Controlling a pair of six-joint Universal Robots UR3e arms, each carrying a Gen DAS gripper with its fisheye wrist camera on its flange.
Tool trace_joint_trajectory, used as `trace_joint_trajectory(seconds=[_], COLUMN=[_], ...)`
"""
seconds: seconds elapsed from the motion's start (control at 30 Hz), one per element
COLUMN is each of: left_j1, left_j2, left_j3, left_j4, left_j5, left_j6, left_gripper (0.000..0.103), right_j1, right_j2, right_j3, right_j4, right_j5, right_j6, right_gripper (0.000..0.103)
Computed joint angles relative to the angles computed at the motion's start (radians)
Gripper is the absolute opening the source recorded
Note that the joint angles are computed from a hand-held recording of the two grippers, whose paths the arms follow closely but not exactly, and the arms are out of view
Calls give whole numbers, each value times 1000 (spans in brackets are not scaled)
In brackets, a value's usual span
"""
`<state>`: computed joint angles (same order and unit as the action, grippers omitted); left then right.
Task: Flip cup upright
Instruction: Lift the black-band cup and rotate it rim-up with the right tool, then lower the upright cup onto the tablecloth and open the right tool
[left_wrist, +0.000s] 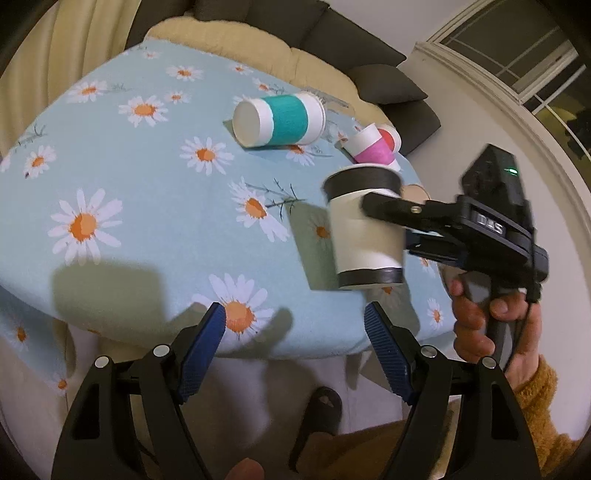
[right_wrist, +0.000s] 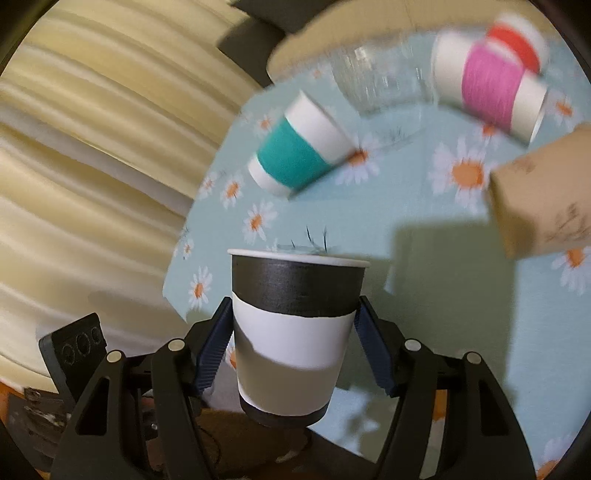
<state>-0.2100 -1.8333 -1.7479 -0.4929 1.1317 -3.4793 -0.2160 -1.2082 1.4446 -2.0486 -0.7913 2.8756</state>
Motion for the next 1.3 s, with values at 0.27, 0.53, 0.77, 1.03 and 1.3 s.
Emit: trace_joint_trajectory(seconds=[0.27,0.53,0.77,1.03,1.3], left_j1=[-10,20,48,42,5], left_j2=[24,54,43,18,-19], left_j3=[-41,-97,-122,-93,-40], left_j4=[131,244,333,347,347], left_j5=[17,1,6,59,123], left_j6=[-2,-47,-113,-118,-78], left_gripper=[76,85,96,96,96], right_j1=[-44,-30,146,339,442], right_j2=[-264,-327,-182,81,312], right_j3=[403,752,849,768,631], right_j4=[-522,-1262,-1704,-1957,-2054], right_j5=[52,-43,-421,-780,-1004], right_j6=[-1,150,192,223,204], right_gripper=[66,66,66,66,66])
